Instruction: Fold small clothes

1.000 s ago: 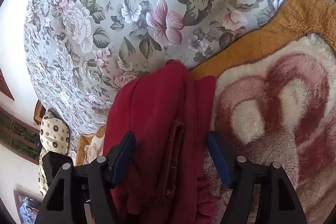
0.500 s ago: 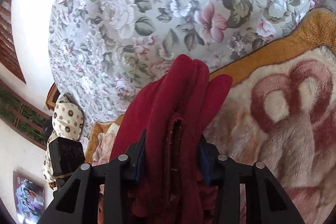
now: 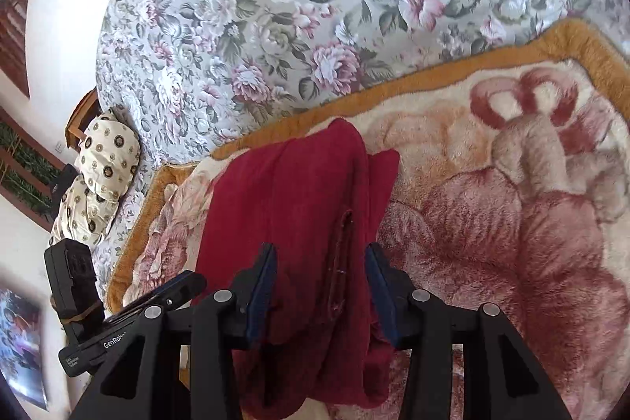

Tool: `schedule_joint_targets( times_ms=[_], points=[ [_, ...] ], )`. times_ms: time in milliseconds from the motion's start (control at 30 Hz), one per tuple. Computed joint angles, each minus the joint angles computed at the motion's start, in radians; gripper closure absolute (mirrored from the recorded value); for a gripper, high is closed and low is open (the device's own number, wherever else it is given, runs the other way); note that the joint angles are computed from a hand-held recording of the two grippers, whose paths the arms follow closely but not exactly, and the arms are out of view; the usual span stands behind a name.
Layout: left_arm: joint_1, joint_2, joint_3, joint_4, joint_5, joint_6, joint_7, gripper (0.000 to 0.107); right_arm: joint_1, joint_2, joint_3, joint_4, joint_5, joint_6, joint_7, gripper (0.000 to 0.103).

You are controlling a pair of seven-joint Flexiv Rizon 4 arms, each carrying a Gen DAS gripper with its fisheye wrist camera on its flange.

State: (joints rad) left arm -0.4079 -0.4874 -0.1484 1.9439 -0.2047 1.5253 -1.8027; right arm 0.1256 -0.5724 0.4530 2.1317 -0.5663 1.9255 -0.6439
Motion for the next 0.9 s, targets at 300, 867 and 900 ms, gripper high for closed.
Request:
schedule_joint_targets(
  times_ms=[300, 867, 900],
  points=[
    [-0.252, -0.045, 0.247, -0.133, 0.202, -0.106, -0.108, 0.039, 0.031, -0.055, 0.016, -0.146, 0.01, -0.223, -0.13, 0.066],
    [-0.256, -0.034, 0.263, -0.154, 0.381, -0.141, -0.26, 0.03, 0.091, 0.069, -0.006, -0.012, 0.218, -0.159, -0.295, 0.069],
    [-0.258, -0.026, 0.269, -0.146, 0.386, -0.143, -0.276, 0.03, 0.11, 0.084, -0.02, 0.002, 0.223, -0.157, -0.299, 0.069]
  ],
)
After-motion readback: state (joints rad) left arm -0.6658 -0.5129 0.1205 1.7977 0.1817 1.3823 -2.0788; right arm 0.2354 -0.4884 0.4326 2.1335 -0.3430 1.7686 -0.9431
